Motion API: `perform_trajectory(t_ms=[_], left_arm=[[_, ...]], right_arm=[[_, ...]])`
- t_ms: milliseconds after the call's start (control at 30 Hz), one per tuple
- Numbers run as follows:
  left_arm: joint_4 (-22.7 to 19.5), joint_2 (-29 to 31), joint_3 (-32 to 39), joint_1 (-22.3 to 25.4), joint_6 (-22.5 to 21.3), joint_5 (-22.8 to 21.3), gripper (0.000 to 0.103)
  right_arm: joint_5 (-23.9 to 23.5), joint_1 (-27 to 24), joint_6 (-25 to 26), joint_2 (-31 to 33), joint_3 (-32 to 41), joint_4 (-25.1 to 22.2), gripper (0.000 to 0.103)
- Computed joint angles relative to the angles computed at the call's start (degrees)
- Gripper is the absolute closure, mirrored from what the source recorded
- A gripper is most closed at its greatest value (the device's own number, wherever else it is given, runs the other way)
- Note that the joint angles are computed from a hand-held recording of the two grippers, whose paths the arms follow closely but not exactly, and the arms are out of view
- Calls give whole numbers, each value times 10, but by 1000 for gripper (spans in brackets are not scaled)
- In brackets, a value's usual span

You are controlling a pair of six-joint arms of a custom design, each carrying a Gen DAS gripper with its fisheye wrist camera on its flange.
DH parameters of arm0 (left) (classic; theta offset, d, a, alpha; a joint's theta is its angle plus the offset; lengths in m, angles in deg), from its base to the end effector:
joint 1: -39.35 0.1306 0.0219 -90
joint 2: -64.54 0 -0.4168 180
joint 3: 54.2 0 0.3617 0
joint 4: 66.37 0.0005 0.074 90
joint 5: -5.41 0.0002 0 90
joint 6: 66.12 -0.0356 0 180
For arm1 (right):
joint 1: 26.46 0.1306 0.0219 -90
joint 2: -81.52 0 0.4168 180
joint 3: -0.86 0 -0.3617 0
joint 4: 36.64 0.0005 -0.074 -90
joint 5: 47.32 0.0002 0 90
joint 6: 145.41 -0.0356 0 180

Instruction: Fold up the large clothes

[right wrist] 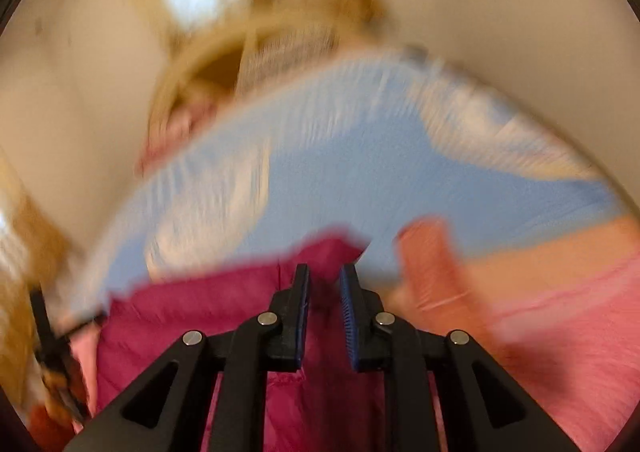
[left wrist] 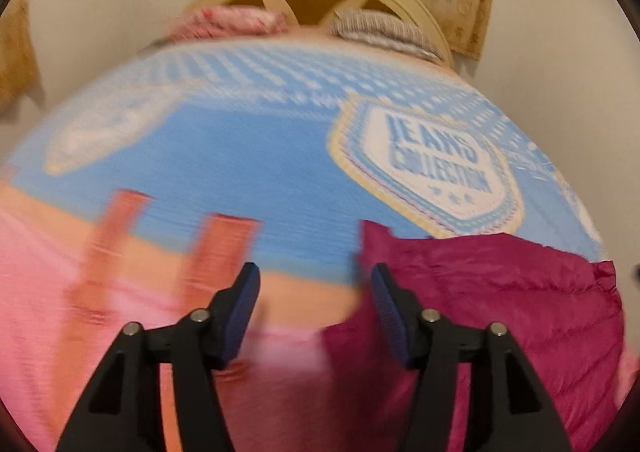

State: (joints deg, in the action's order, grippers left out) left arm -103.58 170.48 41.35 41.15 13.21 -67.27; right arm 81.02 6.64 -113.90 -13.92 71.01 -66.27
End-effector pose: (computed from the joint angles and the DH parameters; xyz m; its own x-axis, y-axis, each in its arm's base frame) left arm 0.5649 0.0066 0.3863 -0.6937 0.1550 -0.7033 0.3044 0.9482 -0.0912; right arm 0.3523 0.2027 0.3845 -0.3511 0.5694 -0.7433 0.4679 0.7943 0.3875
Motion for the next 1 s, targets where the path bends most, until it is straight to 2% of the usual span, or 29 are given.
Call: perform_trajectory(t_ms=[33, 67, 167, 233, 267, 333, 367, 433, 533, 667, 767, 833, 933, 1000], left_arm=[[7, -13, -12, 3, -10, 2, 42], [12, -33, -31, 5, -19, 18, 42], [22, -76, -79, -8, -26, 61, 42], [40, -113, -124, -35, -29, 68, 42], [49, -123, -137, -46, -29, 64, 42], [62, -135, -160, -80, -26, 33, 42], [63, -133, -164, -95, -19, 12, 42], [58, -126, -164, -107, -7, 5, 42], [67, -111, -168, -121, 9, -22, 42], [111, -116, -197, -137, 8, -57, 40], [143, -125, -222, -149, -6, -90, 40], [141, -120, -219, -153, -11, -100, 39], [131, -112, -212, -149, -6, -90, 38], [131, -111, -212, -151, -5, -95, 37]], right_arm=[[26, 23, -3, -8, 8, -13, 87], [28, 38, 5, -6, 16, -13, 87], [-10, 92, 47, 63, 91, -26, 87], [-19, 114, 58, 122, 155, -64, 87], [-14, 126, 62, 155, 193, -87, 87], [-14, 135, 66, 199, 234, -85, 87], [-15, 135, 49, 218, 252, -94, 87], [-10, 132, 28, 250, 278, -118, 87], [-25, 122, 14, 276, 282, -131, 87], [-43, 112, 9, 275, 241, -81, 87], [-46, 110, 13, 284, 238, -81, 88], [-54, 106, 11, 282, 231, -72, 88], [-71, 100, 4, 276, 210, -41, 88], [-73, 100, 4, 277, 209, -39, 88]])
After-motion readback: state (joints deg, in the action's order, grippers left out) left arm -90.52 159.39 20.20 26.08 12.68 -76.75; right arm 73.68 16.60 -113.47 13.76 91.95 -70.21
